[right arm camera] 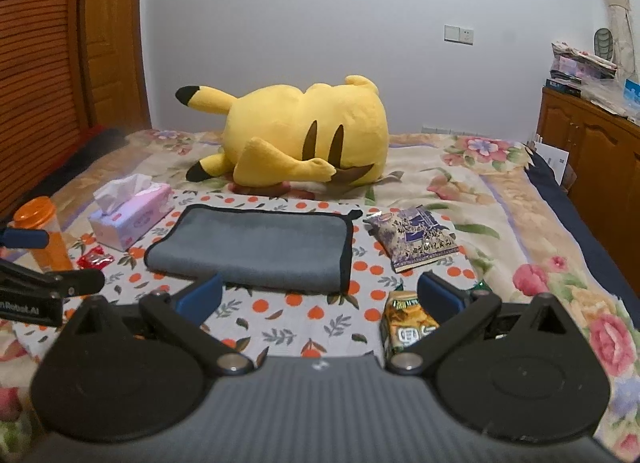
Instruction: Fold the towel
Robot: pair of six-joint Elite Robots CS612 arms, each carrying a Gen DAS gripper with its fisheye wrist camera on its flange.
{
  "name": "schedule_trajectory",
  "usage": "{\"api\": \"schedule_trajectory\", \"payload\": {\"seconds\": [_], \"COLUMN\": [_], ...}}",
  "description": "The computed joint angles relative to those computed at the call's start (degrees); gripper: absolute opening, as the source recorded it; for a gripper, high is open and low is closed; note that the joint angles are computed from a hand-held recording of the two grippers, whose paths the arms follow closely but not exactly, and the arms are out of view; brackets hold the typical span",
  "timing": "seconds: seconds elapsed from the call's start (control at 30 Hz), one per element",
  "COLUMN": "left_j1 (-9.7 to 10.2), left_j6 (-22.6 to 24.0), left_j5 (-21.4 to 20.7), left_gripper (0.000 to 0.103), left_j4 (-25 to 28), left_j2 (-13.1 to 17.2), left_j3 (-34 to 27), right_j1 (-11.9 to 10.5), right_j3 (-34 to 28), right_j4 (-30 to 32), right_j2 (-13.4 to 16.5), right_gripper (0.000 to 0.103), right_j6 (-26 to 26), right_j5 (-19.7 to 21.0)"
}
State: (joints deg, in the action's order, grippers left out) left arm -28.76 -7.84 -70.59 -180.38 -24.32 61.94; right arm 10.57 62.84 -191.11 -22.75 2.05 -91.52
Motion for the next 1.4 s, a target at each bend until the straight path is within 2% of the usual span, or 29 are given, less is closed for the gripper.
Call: {"api": "schedule_trajectory", "payload": {"seconds": [0.9, 1.4], "left_j1": [-2.59, -3.78], "left_j6": [-0.3, -1.8], "left_j5": [2.3, 2.4], "left_gripper": [0.103, 0.103], "left_j4": [-7.4, -9.0], "left_j2": [-6.7, -7.7], "left_j3": [13.7, 17.2], "right_j1": [0.0, -0.2], "right_j3": [12.4, 17.1], "right_j4": [-9.2, -11.8], "right_j2": [-5.7, -7.0], "right_gripper": [0.103, 0.103], "right_j6": [1.1, 2.2], "right_j5": [-1.0, -2.1]}}
